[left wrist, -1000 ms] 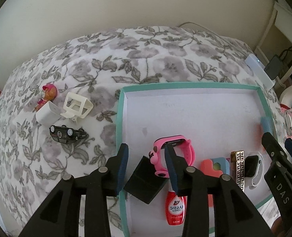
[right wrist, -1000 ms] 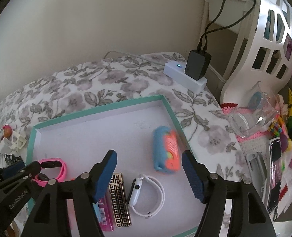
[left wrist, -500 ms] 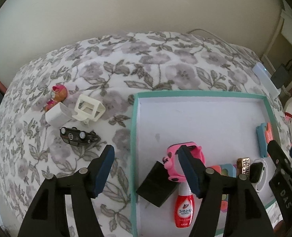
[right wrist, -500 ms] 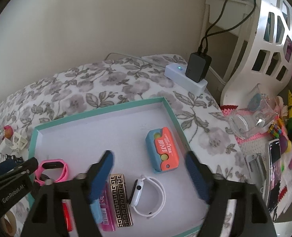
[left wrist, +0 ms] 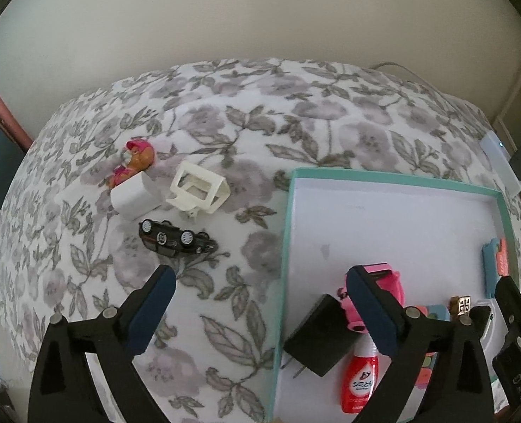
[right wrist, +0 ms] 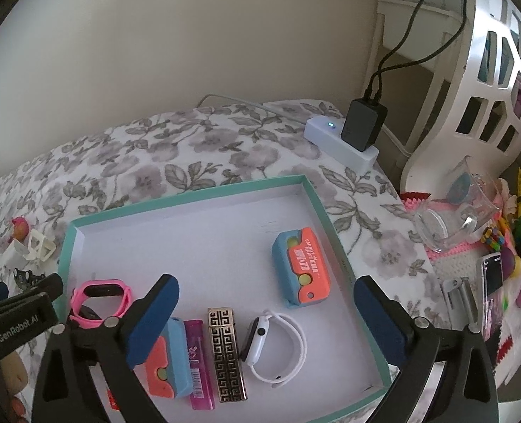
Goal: Organize rigid objects
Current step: 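Withdraw both tools from the tray toward the items on the bed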
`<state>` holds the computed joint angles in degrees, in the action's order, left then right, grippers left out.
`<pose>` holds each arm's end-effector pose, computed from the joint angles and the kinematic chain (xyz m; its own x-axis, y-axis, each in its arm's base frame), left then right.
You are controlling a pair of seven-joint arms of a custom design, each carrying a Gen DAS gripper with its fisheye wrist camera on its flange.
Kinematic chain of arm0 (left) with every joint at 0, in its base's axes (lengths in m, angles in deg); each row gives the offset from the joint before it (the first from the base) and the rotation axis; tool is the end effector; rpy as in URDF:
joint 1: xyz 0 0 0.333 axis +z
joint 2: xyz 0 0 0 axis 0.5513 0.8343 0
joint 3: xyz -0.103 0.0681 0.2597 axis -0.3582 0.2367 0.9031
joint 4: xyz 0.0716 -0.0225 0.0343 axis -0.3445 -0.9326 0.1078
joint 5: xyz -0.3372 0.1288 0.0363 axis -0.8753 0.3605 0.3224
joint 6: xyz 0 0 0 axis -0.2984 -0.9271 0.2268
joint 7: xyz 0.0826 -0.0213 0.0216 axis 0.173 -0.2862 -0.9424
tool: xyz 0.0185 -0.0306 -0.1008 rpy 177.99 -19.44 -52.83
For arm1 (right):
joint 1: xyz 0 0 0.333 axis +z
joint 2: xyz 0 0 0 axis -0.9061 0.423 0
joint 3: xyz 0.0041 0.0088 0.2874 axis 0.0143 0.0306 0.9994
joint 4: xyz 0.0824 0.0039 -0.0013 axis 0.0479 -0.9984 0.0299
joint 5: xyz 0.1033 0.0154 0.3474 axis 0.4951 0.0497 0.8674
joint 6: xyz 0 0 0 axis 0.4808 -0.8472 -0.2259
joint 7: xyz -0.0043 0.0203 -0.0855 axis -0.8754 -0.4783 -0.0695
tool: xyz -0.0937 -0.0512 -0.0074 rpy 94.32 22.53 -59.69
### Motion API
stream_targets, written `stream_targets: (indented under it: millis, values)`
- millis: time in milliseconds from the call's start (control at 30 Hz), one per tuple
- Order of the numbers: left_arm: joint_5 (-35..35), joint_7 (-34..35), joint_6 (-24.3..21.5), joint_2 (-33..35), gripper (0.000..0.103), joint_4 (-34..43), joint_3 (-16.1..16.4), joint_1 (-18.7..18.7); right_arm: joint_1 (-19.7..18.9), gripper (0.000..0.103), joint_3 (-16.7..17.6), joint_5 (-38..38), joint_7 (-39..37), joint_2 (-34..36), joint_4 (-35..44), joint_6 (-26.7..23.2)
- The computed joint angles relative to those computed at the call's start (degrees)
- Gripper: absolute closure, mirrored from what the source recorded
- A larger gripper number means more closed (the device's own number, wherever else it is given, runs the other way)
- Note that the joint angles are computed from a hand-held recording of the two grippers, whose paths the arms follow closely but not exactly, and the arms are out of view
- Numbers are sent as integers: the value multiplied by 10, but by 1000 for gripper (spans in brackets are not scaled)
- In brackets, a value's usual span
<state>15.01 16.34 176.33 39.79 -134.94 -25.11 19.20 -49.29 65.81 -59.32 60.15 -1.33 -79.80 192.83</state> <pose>0.5844 -0.2368 0.5216 0.0946 -0.9905 -0.1001 -0.9085 -0.0448 -0.4154 0.5421 0.1811 0.5222 -0.2783 -0.9601 0.0285 -0.7965 0.2141 -0.5655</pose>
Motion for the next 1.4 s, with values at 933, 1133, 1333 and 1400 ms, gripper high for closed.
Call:
stream_targets:
  millis: [933,1133,1333,1400]
  values:
    - [-29,7,-4,-27,5,4,29,73,46,0,-9,52,-45,92,148,26]
    - [-58,13,-14,9,5,59,36,94,72,0,-19,104,-113,178,264,-5]
    - [-74,12,10,-18,5,22,44,118,104,0,-20,138,-159,210,298,32]
    - [-84,13,9,-19,5,18,46,127,114,0,-21,151,-172,230,324,19]
